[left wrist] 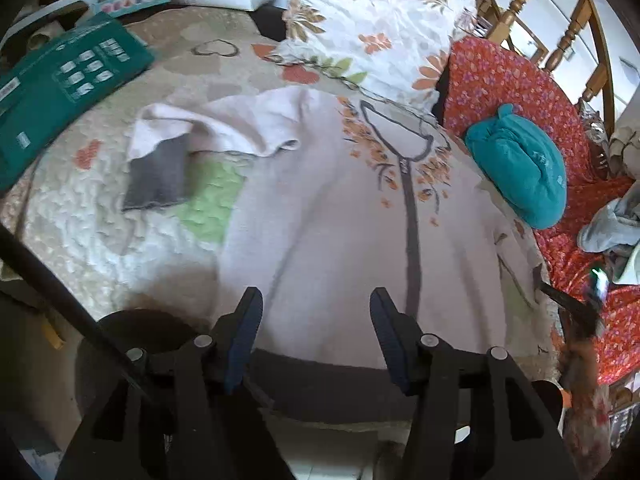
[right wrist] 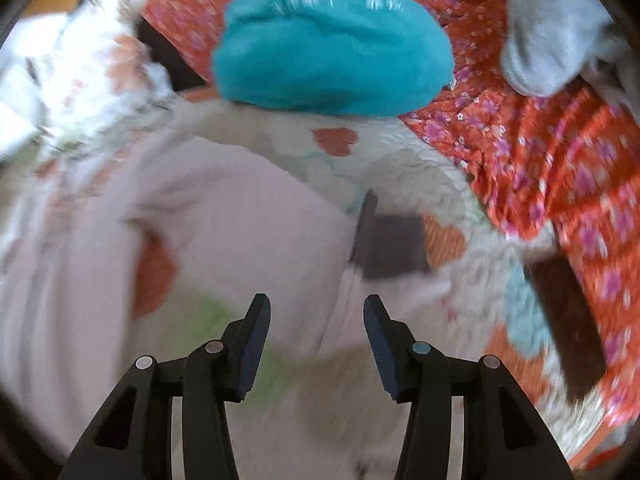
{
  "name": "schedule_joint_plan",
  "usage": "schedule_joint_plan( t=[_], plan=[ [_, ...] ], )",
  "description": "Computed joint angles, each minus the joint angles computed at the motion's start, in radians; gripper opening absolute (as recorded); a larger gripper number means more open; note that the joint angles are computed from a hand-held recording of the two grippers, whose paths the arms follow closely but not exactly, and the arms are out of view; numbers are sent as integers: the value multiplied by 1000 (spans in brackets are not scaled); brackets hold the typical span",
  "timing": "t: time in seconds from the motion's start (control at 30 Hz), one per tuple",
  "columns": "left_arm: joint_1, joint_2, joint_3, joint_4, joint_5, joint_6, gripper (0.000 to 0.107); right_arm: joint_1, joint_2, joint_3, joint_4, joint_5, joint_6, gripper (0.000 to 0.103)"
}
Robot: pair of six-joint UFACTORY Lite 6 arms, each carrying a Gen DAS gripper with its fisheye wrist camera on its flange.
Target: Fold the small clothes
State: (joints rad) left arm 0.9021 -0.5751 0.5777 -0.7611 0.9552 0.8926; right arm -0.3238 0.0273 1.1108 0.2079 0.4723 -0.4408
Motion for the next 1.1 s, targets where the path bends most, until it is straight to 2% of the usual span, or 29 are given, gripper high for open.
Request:
schedule_joint_plan(
  t=[0.07, 0.1, 0.13, 0.2, 0.3, 0.43, 0.47, 0.57, 0.7, 0.87, 1.0, 1.1],
  plan=[
    [-71, 6, 8, 7, -44, -41, 57, 30, 166, 114, -186, -35, 194, 50],
    [-107, 15, 13, 8, -68, -58, 57, 16, 214, 142, -225, -34, 242, 19],
    [-137, 15, 17, 14, -84, -79, 57, 0, 254, 177, -223, -22, 250, 3],
    [-185, 38, 37, 18, -111, -90, 57, -71, 217, 181, -92, -21, 199, 3],
    [-244, 73, 46, 9, -173, -84, 59, -259, 106, 154, 222, 15, -75, 3],
    [-291, 194, 69, -89, -233, -19, 59, -591, 31, 166, 618, 171, -408, 3],
    [-300, 232, 79, -118, -247, 1, 59, -670, 48, 190, 691, 245, -451, 3],
    [-306, 313, 99, -202, -271, 74, 59, -766, 57, 209, 762, 354, -473, 3],
    [-246, 409, 133, -299, -245, 203, 61, -729, 30, 193, 752, 377, -419, 3],
    [-100, 570, 222, -382, -128, 321, 66, -599, 6, 213, 745, 382, -328, 3],
    [31, 634, 248, -409, -43, 396, 68, -397, -49, 244, 642, 327, -195, 3],
    [134, 662, 256, -415, 32, 396, 69, -173, -66, 300, 524, 279, -44, 3]
  ],
)
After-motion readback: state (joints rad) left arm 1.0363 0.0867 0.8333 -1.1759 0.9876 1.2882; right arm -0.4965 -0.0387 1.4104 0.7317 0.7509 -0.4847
